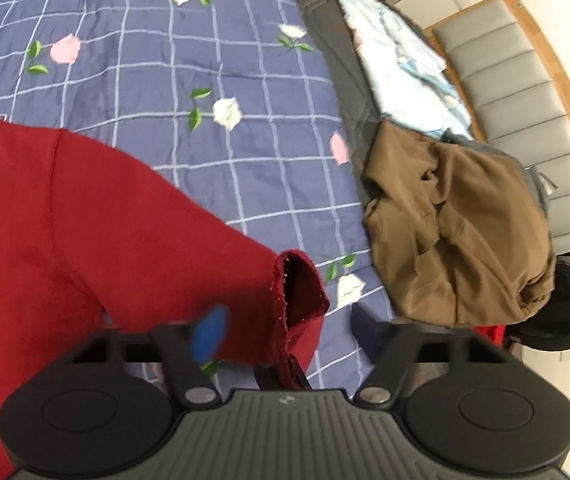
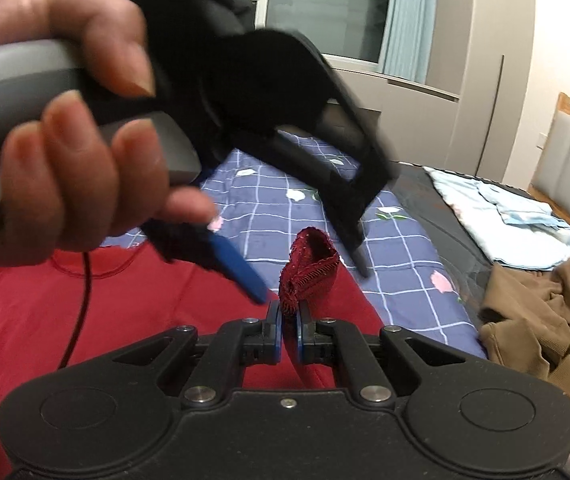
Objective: Fold small clothes
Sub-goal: 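Grasp one sleeve cuff with the right tool while the left tool grasps the other cuff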
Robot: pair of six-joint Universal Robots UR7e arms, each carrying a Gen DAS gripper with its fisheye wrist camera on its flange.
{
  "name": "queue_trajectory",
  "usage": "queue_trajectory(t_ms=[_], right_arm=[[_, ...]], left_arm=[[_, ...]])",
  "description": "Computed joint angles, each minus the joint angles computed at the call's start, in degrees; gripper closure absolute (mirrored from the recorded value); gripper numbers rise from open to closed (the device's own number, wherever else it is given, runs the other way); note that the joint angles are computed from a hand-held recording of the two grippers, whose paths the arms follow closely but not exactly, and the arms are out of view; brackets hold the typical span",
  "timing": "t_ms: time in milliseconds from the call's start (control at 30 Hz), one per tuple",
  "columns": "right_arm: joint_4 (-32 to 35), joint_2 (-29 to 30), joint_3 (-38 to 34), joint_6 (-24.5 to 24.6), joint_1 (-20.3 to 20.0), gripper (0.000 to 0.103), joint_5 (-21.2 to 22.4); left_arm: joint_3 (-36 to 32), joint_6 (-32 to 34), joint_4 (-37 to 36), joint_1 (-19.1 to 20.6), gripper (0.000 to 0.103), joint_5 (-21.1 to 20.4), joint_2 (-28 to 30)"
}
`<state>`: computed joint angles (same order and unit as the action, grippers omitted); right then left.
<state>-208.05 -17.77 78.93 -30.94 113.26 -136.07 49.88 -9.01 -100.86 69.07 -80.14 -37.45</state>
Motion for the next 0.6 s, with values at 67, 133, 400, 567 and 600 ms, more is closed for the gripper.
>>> queue_trajectory(t_ms=[67,133,400,567,600], right_arm=[[0.2,0.2,-0.1,-0.3,0.3,0.097,0.4],[0.2,0.1,0.1,-0.4,0.3,0.094,0.9],[3.1,-4.6,6.5,5.7,0.3,0.048,4.5],[8.0,-6.4,8.8,16.0,-0.8,0.032,6.2],[8.5,-6.8,9.0,18.4,-1.1,0.029,6.8]], left_arm=[[-0.8,-1.2,1.2,-0.1,0.097,1.3,0.4],[0.3,-0.7,-0.7,0.0,0.101,2.2,-0.2],[2.4,6.0,-8.9,0.7,0.101,4.0,-4.5],[-2.4,4.7,-8.8,1.8,0.101,4.1,-4.9],[-3.0,4.9,-9.1,2.0,0.101,4.0,-5.0]])
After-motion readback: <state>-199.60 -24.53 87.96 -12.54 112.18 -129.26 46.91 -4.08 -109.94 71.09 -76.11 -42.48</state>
